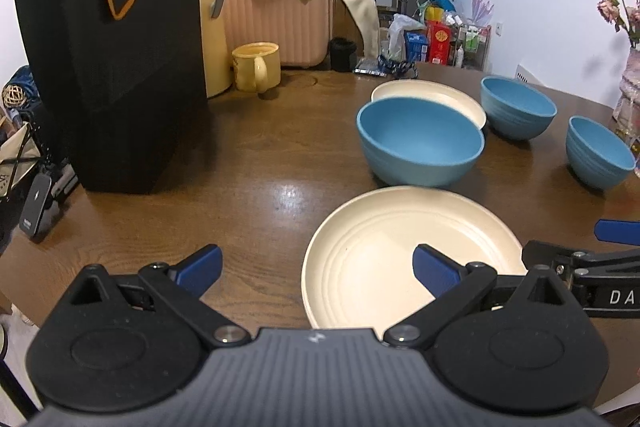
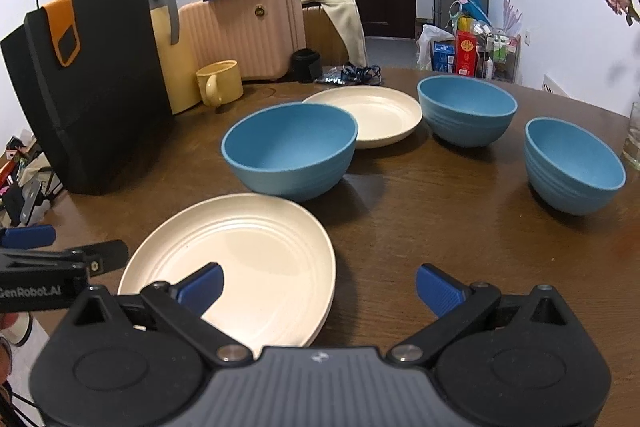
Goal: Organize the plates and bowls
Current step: 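Withdraw both open grippers past the blue bowls toward the yellow mug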
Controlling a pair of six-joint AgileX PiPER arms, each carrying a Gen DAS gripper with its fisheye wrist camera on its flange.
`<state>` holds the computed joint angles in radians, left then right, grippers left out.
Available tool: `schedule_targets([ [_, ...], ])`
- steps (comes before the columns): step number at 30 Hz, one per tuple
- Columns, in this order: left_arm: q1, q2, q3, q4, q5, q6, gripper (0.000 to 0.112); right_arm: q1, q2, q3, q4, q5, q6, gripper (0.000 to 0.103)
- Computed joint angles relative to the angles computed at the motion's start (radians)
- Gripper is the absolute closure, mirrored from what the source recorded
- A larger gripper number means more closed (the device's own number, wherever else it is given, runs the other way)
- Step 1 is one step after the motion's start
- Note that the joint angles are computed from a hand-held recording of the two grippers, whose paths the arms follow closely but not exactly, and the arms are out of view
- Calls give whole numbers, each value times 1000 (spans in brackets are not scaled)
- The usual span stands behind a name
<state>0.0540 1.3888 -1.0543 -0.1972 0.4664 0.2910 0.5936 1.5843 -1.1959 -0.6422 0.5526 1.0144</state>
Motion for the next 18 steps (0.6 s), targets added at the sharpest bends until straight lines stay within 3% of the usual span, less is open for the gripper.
schedule_targets([
  [18,-57,88,-228,76,72,-97,9,-112,2,-128,133,13,-183,0],
])
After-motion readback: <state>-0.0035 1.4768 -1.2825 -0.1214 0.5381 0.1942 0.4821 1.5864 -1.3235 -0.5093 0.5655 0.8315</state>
